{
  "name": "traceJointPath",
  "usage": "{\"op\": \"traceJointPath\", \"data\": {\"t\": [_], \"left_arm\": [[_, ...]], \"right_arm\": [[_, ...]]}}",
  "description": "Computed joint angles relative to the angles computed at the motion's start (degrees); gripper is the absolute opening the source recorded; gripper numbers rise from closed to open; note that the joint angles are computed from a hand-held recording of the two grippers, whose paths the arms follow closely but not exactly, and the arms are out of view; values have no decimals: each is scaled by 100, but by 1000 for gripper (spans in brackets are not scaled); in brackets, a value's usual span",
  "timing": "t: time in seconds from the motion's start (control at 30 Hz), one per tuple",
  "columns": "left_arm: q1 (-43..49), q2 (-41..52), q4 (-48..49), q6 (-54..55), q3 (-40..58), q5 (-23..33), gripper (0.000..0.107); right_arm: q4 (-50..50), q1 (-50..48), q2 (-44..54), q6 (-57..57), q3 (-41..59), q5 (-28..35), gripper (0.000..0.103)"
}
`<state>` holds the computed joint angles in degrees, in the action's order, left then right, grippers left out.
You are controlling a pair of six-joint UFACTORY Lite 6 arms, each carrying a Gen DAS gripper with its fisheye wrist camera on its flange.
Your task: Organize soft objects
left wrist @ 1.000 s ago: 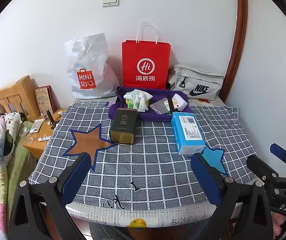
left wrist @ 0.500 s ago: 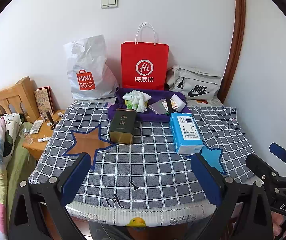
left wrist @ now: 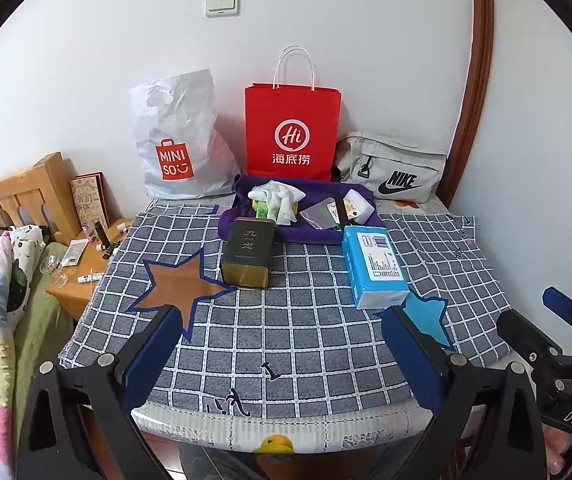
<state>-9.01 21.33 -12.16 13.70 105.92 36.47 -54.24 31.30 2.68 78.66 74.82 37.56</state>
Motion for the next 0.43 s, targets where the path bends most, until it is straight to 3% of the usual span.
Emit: {"op": "traceJointPath", "data": {"t": [0.27, 0.43], "left_arm": [[-38, 109, 117, -112, 117, 4, 101], [-68, 581, 210, -156, 674, 115, 101]], "right_arm": [[6, 2, 60, -54, 68, 2, 102], [138, -172, 273, -261, 267, -142, 102]]}}
